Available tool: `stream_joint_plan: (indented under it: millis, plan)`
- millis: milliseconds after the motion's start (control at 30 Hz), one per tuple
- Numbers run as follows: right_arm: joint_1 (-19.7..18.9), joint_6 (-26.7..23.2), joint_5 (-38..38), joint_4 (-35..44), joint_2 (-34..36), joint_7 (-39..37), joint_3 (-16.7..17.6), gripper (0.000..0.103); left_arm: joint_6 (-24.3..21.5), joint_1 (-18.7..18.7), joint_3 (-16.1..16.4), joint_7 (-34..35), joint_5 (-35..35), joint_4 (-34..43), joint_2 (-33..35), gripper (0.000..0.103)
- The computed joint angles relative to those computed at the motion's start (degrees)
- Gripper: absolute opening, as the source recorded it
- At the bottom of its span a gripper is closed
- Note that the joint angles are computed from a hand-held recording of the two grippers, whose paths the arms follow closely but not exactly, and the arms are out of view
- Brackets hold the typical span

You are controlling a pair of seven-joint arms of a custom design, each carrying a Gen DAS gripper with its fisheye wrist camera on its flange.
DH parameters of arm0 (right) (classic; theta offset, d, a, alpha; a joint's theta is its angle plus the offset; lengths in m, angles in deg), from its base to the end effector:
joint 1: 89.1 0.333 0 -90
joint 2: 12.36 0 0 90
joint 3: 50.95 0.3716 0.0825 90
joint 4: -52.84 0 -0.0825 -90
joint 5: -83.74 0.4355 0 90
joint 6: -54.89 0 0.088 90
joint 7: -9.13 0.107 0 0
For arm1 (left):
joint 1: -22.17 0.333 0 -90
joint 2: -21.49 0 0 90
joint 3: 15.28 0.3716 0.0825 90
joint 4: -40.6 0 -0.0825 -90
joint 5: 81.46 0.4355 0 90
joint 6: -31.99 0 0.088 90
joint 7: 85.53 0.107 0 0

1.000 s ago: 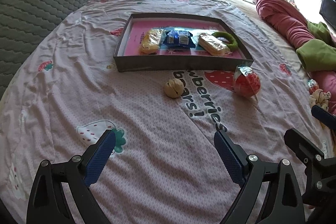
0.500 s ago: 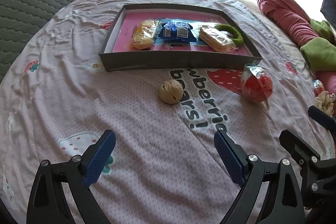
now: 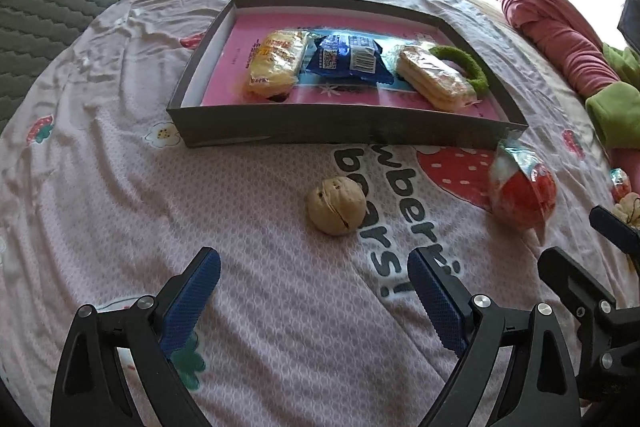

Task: Organize objects
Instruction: 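Move both tools toward the walnut and the red egg-shaped packet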

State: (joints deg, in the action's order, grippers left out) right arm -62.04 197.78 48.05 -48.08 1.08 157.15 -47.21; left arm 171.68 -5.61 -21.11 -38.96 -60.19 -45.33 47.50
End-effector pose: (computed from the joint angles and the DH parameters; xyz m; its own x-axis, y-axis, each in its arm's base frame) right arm 0.6234 0.3707 0.5182 -0.0652 -0.9977 -0.0207 -0.7780 0.0638 -0.6250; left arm 0.6745 -0.4290 0.4924 -0.0546 -0.9951 0.0822 -0.8567 0.0044 -0.5158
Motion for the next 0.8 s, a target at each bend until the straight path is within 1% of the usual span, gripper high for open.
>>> stream_joint_plan:
  millis: [467, 800]
  plan:
    - [-0.3, -0.3, 2.3, 3.1, 2.9, -2.3, -0.5, 0.102, 0.2, 0.4, 0.4, 1.0, -1.6, 2.7, 2.4, 0.095]
    - [-0.5, -0.4, 4.1, 4.3, 4.3, -3.2, -0.9, 0.102, -1.0, 0.1, 0.9, 1.3, -1.8, 4.9, 4.0, 0.095]
